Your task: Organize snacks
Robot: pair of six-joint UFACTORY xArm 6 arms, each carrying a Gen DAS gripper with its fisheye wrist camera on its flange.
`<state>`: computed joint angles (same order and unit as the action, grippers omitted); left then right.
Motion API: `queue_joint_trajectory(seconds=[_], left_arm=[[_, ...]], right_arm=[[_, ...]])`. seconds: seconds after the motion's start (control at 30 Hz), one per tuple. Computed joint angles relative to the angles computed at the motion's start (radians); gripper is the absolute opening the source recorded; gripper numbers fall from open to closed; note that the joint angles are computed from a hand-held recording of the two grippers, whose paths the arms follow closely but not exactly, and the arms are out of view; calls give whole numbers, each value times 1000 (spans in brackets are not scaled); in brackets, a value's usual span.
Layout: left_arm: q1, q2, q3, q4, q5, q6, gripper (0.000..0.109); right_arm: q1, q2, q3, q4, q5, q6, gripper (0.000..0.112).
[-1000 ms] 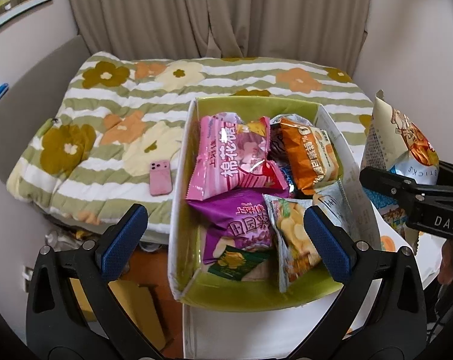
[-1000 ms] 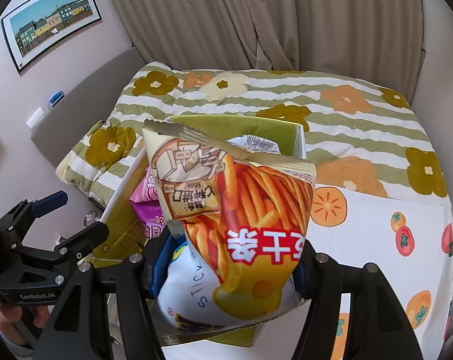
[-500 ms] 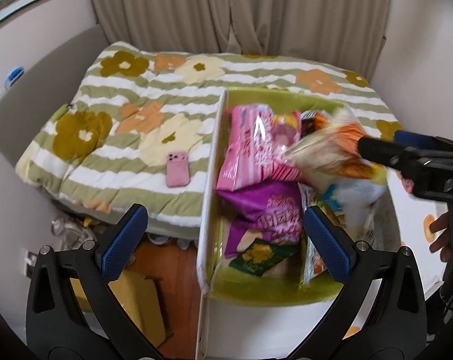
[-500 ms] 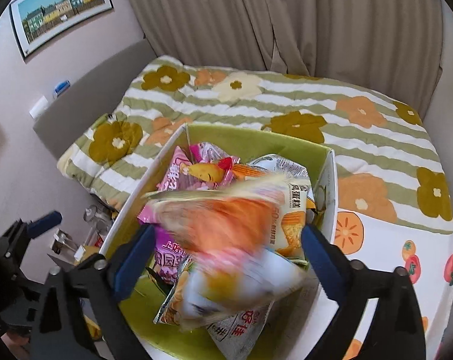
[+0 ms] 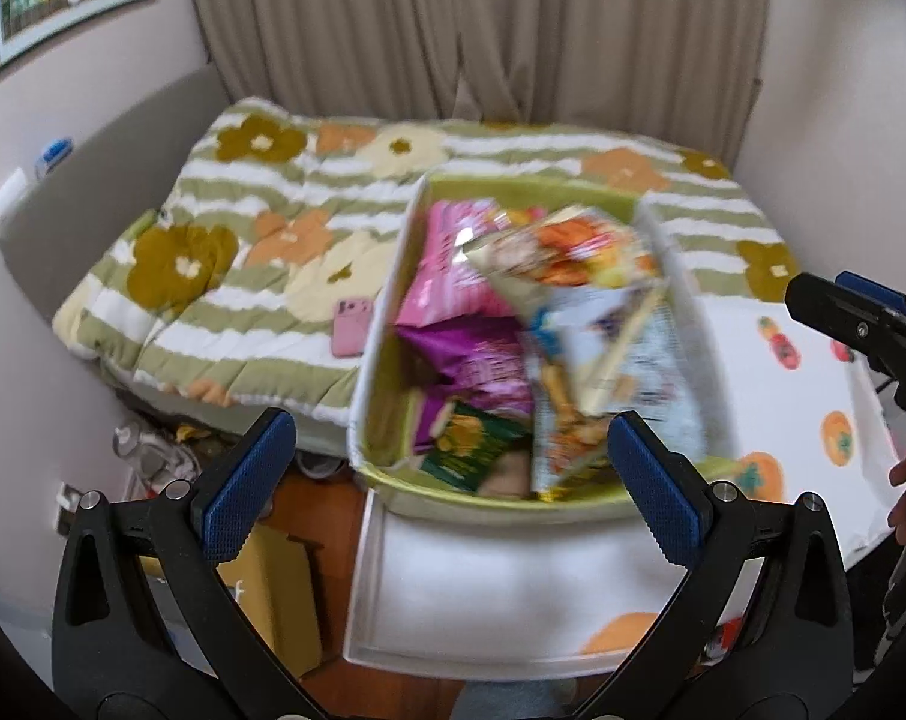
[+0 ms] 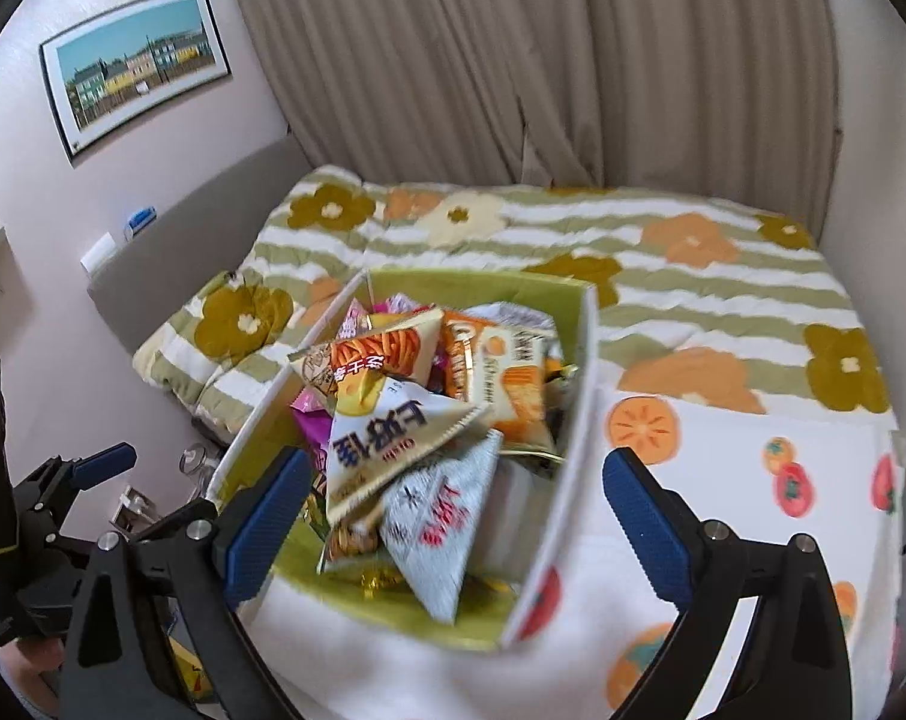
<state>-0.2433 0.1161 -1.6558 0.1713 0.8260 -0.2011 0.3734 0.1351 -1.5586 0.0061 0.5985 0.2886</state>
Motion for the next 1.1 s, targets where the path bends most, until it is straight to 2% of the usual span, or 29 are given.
queue_joint_trajectory(seconds=[0.13,0.23,0.4,0.47,0.63,0.87,1.1], left_arm=[[-68,-121,77,36,-51,-40,103],[-122,-199,128,85,-80,-88,103],[-199,-295,194,186,-106,-179,103],[-219,-316,210,224,-113,-217,103],[-262,-356,249,245,-136,-240,103],[-309,-389,284,267,-135,-267,103],[-316,-396,287,289,-129,-308,103]], right_arm=[[-10,-216,195,-136,-39,117,97],[-14,-342,289,-248,-25,214,97],[-2,-535,406,-459,67,386,97],[11,-599,439,-526,126,447,102],[27,-690,487,-612,225,517,102],[55,-757,528,-686,276,582,102],[62,-768,534,-691,282,586,102]])
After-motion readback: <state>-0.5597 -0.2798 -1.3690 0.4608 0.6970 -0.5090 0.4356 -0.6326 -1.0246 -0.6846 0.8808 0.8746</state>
